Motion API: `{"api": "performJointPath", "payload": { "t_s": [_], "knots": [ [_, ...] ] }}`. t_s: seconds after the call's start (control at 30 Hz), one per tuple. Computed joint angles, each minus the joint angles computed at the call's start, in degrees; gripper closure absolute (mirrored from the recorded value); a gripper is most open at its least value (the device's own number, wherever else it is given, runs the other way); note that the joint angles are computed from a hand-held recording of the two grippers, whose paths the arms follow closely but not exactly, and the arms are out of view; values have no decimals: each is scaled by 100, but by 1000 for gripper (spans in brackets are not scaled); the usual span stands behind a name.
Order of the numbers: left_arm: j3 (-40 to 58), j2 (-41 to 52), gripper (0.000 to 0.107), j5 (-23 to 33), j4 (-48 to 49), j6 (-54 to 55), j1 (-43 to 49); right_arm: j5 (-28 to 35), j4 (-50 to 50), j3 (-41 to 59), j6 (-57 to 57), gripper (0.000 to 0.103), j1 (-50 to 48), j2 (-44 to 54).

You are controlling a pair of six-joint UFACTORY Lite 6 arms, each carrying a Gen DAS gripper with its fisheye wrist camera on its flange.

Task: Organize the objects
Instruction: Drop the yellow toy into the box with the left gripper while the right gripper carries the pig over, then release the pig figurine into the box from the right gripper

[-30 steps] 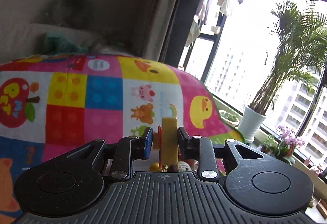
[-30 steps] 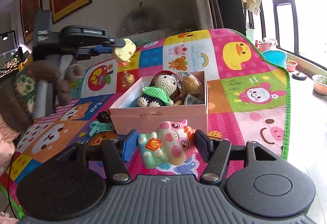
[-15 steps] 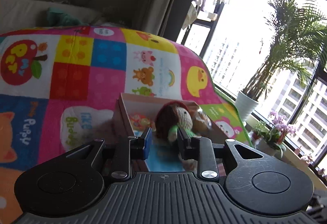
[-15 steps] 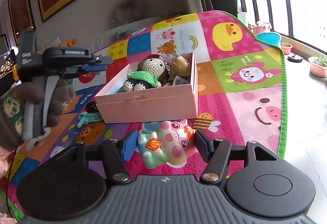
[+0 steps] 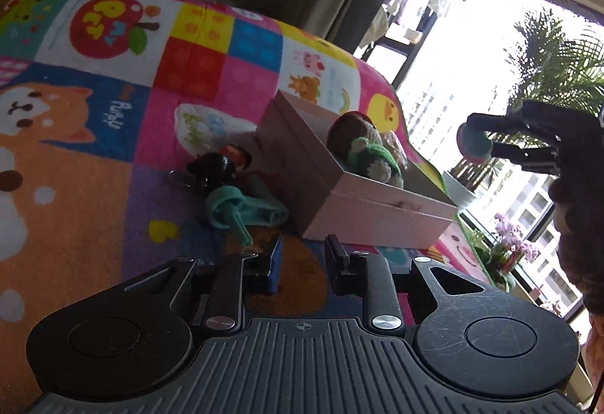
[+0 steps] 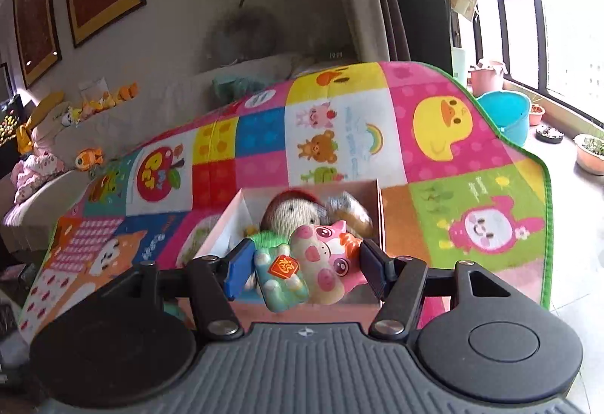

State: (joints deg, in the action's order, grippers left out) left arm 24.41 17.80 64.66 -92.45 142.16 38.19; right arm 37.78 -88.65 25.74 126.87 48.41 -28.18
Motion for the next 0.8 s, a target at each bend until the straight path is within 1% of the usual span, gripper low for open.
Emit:
{"api": "performJointPath", "payload": {
  "t_s": [0.07,0.13,0.2,0.27,0.4,0.53,0.57,0.6,0.63,0.7,0.73,0.8],
  "knots": [
    [88,77,80,17,20,-156,31,-884,-187,825,-129,42,-1084,724],
    [142,128,81,62,52,-246,56,-1694,-189,1776,-122,42,-1975,1679],
    [146,138,81,112,95,-232,85,-2061,127,2713,-298,42,-2452,2673],
    [105,106,81,129,121,-161,101,-2285,633,3567,-683,42,-2718,3580],
    [108,122,81,137,126,-142,95,-2189,1839,4927,-1662,42,-2791,4997],
    [160,179,81,118,156,-201,101,-2183,3816,5958,-3516,41,-2756,5926],
    [163,180,81,106,152,-208,95,-1975,4099,6207,-3857,39,-2680,6108],
    [158,174,81,95,148,-212,94,-1785,4143,6399,-4013,37,-2604,6245],
    [160,171,81,89,144,-216,97,-1652,4374,6558,-4375,36,-2563,6341],
    [125,135,81,73,108,-181,98,-1325,5142,6915,-5371,38,-2549,6614],
    [103,110,81,57,83,-153,93,-1193,5197,6956,-5534,38,-2517,6671],
    [75,79,81,56,61,-102,104,-1160,4672,6703,-5182,37,-2412,6500]
  ]
}}
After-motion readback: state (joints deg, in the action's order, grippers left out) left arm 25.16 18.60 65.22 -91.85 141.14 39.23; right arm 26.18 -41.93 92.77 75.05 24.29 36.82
